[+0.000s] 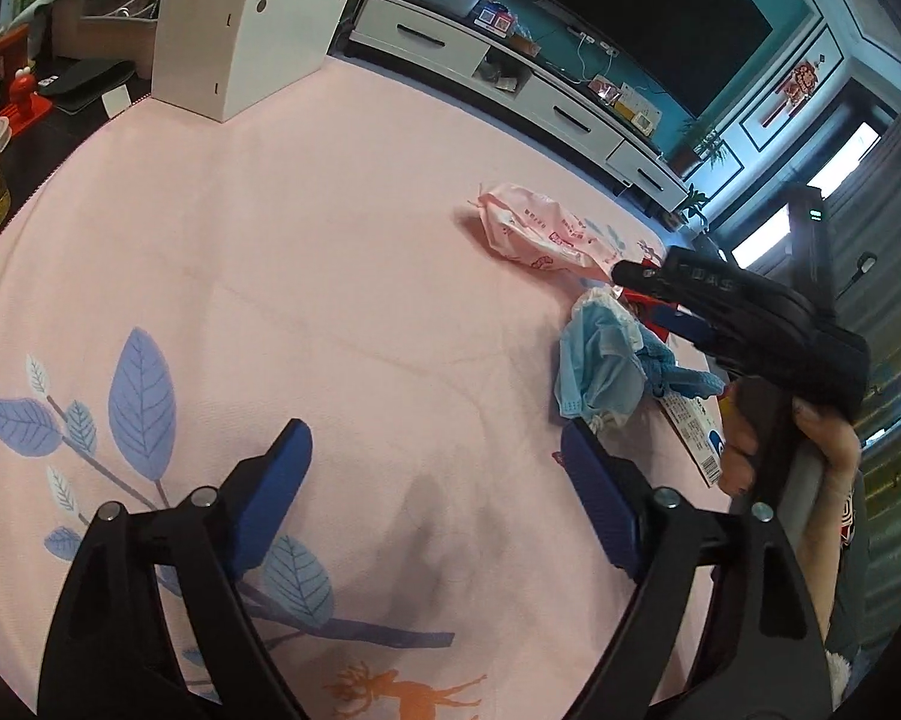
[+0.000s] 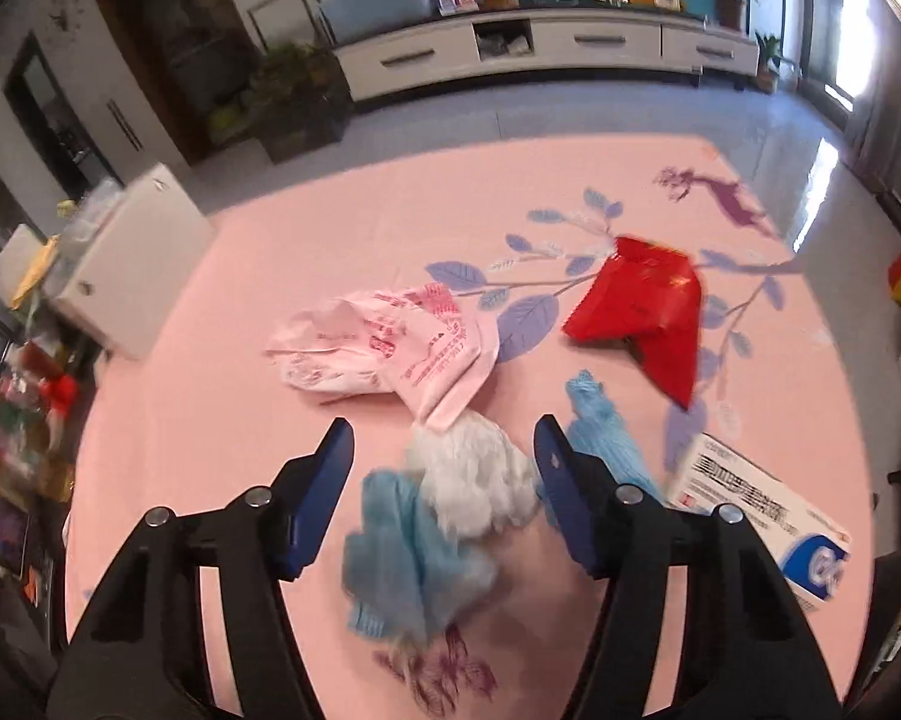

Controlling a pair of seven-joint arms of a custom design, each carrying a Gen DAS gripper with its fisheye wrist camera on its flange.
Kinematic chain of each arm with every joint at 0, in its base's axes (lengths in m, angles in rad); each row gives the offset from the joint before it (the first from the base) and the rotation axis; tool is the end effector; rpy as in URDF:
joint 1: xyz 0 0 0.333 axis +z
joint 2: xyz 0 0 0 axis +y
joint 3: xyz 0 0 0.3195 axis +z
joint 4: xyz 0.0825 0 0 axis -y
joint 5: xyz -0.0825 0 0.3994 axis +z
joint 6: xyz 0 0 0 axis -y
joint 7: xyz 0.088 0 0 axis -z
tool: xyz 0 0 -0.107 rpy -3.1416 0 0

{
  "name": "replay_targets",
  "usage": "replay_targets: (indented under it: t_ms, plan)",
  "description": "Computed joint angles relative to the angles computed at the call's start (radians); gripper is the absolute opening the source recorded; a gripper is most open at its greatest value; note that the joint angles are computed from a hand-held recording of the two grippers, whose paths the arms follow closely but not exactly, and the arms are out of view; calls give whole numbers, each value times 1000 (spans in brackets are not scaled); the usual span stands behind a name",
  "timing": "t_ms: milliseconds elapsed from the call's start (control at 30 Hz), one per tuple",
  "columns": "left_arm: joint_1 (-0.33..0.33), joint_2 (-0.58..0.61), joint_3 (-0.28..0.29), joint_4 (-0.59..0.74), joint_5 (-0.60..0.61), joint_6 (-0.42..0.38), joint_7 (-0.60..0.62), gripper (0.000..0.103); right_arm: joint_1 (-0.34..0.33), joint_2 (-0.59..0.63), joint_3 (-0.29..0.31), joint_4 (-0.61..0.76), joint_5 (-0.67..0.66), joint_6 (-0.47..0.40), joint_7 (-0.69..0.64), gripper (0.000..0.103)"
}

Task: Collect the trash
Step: 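Grasp the white tissue with the right tool while the left tool grasps the blue cloth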

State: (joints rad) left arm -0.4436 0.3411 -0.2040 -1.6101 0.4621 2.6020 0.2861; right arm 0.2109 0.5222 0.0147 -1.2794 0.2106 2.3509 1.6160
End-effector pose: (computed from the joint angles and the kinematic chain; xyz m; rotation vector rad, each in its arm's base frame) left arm 0.5799 -0.4251 0.5059 -2.2920 1.5955 -1.0110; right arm 0.7500 0.1723 0.5128 -1.8867 1.7589 -0.2352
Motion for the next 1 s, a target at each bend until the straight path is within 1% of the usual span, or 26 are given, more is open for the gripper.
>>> replay_targets:
  t_ms: [33, 100, 133, 233, 267, 300, 400, 500, 567, 633, 700, 733, 800, 833, 867, 900, 933, 967, 1000]
  plan:
    - [0, 6, -1, 8, -1, -7, 6, 84, 6, 15, -5, 19, -12, -19, 9, 53]
    - [2, 11, -4, 12, -9, -6, 17, 84, 23, 34, -17, 35, -51, -36, 14, 48]
    - [4, 17, -7, 17, -18, -7, 26, 84, 25, 26, -17, 17, -58, -28, 8, 42]
    - [10, 36, -15, 34, -50, -6, 52, 84, 31, -8, -14, -42, -67, -6, 0, 31]
    - [12, 44, -19, 40, -64, -3, 62, 84, 29, -23, -9, -62, -63, -1, -11, 30]
    - [14, 50, -22, 45, -76, 0, 72, 84, 12, -40, 13, -75, -26, -36, -38, 29]
    - [20, 71, -34, 59, -117, 23, 110, 84, -9, -86, 38, -119, 52, -88, -65, 27]
    - [21, 90, -44, 74, -152, 45, 147, 84, -22, -146, 56, -188, 122, -73, -129, 27]
    - [20, 101, -49, 80, -172, 65, 168, 84, -40, -179, 72, -221, 203, -86, -184, 27]
    - [16, 113, -49, 86, -185, 91, 183, 85, -36, -216, 71, -263, 235, -74, -210, 27]
    - [7, 130, -42, 104, -186, 98, 190, 85, -23, -239, 58, -292, 225, -53, -210, 27]
    - [0, 141, -37, 114, -184, 102, 190, 85, -27, -247, 60, -302, 246, -62, -222, 27]
    - [-7, 170, -34, 141, -188, 122, 193, 85, -47, -238, 65, -288, 312, -119, -255, 27]
    - [-6, 181, -38, 150, -196, 130, 201, 84, -50, -242, 65, -295, 334, -132, -256, 27]
    - [-3, 189, -48, 154, -209, 141, 214, 84, -44, -240, 60, -294, 329, -127, -248, 27]
    - [2, 205, -61, 168, -223, 153, 238, 75, -38, -255, 56, -316, 323, -106, -245, 27]
    - [6, 218, -73, 178, -235, 164, 263, 67, -41, -259, 55, -320, 331, -106, -252, 27]
    - [13, 232, -89, 189, -253, 174, 294, 61, -47, -259, 56, -320, 351, -116, -266, 27]
    - [22, 250, -109, 205, -276, 178, 328, 48, -55, -259, 59, -319, 376, -129, -282, 27]
